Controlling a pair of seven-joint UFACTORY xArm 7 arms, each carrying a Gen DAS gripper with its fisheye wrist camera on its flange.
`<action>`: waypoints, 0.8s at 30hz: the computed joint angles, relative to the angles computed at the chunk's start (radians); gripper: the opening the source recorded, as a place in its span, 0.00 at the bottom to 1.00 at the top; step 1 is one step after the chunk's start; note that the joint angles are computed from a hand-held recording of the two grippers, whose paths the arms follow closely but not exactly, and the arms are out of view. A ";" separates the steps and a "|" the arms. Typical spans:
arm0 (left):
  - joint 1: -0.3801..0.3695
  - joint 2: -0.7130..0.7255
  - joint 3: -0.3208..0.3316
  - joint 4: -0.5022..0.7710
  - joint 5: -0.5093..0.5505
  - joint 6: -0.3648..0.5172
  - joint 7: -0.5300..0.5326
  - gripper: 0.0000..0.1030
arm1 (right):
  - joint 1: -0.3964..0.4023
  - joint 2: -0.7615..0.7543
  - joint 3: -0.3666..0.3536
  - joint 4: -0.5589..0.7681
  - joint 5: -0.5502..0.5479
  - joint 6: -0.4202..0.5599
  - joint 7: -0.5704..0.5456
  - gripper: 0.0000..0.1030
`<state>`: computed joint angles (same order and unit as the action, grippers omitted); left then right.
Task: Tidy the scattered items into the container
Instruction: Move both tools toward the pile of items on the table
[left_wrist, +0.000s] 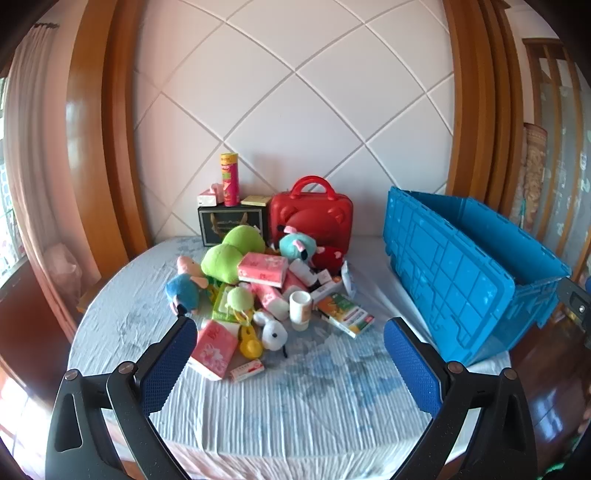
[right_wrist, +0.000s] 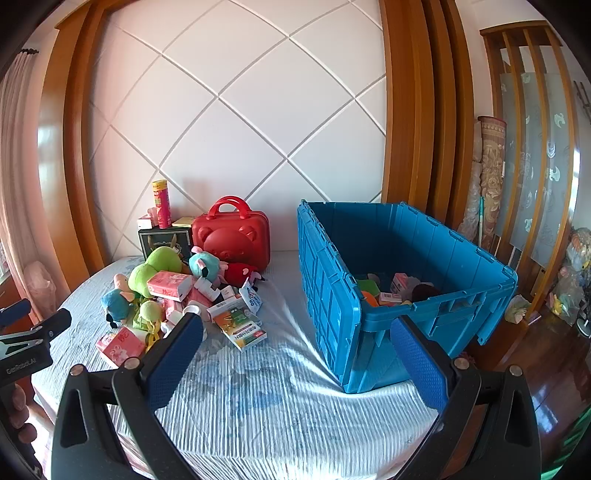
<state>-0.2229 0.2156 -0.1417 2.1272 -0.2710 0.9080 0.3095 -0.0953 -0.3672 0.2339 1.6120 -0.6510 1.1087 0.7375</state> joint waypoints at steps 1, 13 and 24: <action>0.001 0.002 0.000 0.005 0.000 0.002 0.001 0.99 | 0.001 -0.001 0.001 0.000 -0.001 0.000 0.000 1.00; 0.006 -0.019 0.003 -0.035 -0.001 -0.020 0.015 0.99 | 0.008 0.003 0.007 0.003 -0.002 0.006 0.003 1.00; 0.017 -0.033 0.009 -0.069 -0.009 -0.048 0.029 0.99 | 0.015 0.007 0.016 -0.002 -0.015 0.007 0.027 1.00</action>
